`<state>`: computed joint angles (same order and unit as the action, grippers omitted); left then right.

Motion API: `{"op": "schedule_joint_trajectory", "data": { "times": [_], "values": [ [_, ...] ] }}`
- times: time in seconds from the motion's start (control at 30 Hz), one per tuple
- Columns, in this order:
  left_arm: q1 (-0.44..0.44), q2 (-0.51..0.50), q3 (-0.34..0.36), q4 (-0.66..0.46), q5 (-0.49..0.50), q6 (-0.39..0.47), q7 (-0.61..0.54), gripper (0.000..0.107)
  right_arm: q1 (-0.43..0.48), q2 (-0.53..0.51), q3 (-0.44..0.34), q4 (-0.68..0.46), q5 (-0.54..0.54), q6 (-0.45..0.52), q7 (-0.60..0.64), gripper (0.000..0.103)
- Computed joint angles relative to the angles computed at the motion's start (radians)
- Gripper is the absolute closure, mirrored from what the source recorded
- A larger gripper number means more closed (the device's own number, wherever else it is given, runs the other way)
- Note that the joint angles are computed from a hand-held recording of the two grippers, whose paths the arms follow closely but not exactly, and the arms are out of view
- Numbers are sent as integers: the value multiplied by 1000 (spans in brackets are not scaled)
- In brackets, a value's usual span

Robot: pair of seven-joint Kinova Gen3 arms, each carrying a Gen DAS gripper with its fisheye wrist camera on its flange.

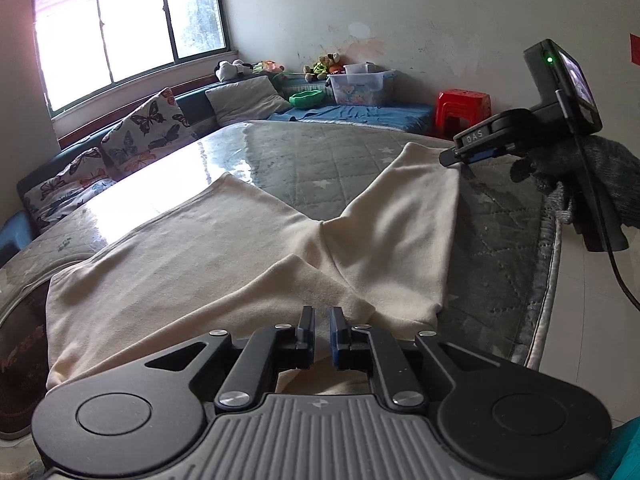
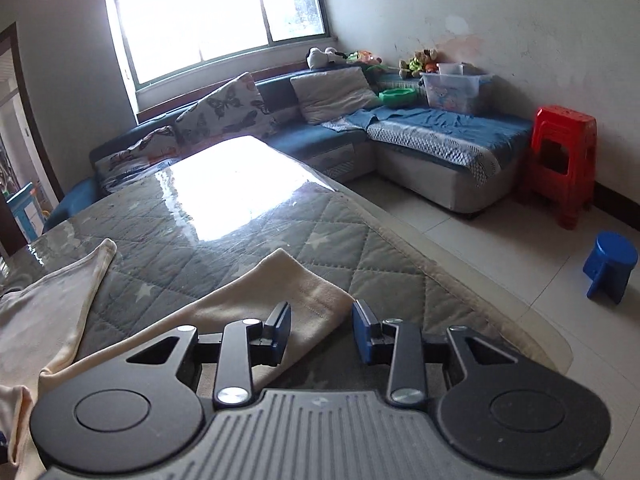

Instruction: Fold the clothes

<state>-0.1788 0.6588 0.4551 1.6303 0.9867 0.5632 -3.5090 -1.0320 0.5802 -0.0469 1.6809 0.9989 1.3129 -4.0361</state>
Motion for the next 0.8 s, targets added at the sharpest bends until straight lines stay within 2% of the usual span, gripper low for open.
{"op": "schedule_joint_trajectory", "data": {
  "times": [0.03,0.07,0.13,0.27,0.33,0.47,0.57,0.73,0.8],
  "values": [
    [0,0,-1,1,1,1,1,99,0,5,0,-6,-1,6,7,84],
    [1,-1,-3,0,-1,5,6,99,1,3,1,-5,3,1,9,90],
    [4,0,-5,-1,-1,6,9,98,4,-1,1,-3,10,-10,12,95],
    [-2,0,2,5,12,-5,-4,94,-28,-33,0,9,69,12,0,97],
    [-9,-2,6,9,25,-9,-9,85,-42,-57,-9,15,117,16,-5,97],
    [-44,-12,12,21,73,-1,-37,83,-55,-80,-33,-22,225,21,82,97],
    [-75,-29,4,37,135,4,-72,80,-45,-98,-46,-49,309,-37,141,98],
    [-108,-58,-49,64,257,3,-119,80,-2,-92,-55,-115,411,-223,242,98],
    [-116,-68,-77,75,306,-5,-131,80,60,-69,-115,-169,454,-289,309,98]
  ]
}}
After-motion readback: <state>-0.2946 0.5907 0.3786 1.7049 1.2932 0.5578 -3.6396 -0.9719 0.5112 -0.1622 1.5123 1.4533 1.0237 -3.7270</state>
